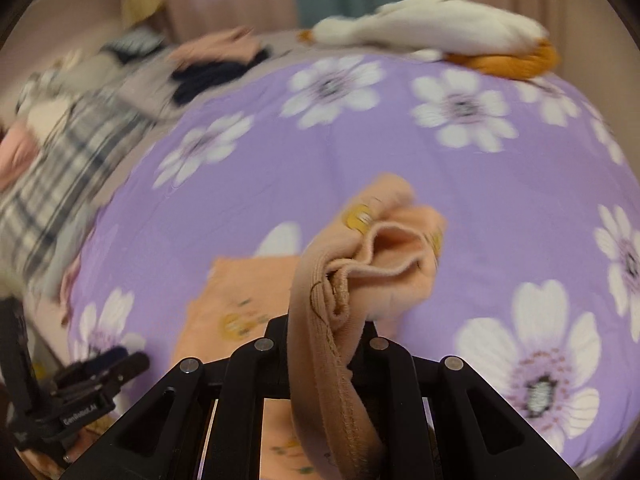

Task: Fold small clothes

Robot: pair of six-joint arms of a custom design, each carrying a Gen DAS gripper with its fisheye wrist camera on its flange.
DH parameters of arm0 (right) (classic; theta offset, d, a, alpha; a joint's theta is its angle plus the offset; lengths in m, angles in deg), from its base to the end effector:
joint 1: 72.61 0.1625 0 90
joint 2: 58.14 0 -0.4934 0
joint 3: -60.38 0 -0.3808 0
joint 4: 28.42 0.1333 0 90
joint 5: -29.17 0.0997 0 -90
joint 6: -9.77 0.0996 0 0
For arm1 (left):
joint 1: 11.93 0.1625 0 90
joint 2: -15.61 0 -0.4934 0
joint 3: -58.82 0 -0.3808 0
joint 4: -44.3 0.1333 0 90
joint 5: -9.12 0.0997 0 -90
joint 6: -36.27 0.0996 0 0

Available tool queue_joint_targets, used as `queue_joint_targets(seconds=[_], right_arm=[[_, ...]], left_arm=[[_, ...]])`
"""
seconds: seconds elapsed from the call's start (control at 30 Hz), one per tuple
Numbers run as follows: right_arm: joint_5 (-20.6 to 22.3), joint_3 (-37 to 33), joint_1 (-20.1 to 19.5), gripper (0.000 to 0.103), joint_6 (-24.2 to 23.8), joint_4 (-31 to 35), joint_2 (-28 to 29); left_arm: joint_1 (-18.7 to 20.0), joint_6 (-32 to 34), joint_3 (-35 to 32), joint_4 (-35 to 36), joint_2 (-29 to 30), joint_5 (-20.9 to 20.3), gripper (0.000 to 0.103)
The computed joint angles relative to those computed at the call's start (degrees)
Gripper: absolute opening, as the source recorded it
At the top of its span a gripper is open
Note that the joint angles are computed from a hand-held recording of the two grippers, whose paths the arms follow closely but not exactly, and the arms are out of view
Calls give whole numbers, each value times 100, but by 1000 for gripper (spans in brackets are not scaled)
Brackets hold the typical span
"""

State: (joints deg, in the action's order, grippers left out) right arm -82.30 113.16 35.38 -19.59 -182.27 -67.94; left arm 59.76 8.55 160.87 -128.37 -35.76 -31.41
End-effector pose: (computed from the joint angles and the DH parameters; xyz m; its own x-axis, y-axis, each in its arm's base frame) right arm 0.3673 -0.8175 -0.0642 -0.6650 -0.5781 0.4727 -0.7052 0.6944 -0.1428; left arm -0.0115 -0.7000 0.2513 -0.7821 -0.5322 -0.3242 -0.1099 0.6299 -0.7688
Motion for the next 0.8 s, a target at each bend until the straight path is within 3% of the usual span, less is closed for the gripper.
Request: queue_joint_targets(seconds=[0.2,0.27,0.3,0.33,0.4,0.63,0.8], right_arm=[[-330,-736,71,17,126,1132,646],[-390,-823,43,17,179,1202,754],[-362,-831,27,22,181,1228,772],[-248,-822,9,27,185,1287,756],[83,-825,-32,49,223,1556,685],[1130,-579,-213,52,691,2194,219],[1121,275,-224,55,555,1339,-314]], left_arm=[[39,-280,273,44,-205,125,59],[55,-369,329,70,-252,114,60],[57,-390,363,63,-275,108,61],[65,-422,379,64,-290,93,62],[74,-441,404,54,-308,68,63],[16,-338,374,62,-351,-129,63],[-87,65,305,-119,-332,-319,63]])
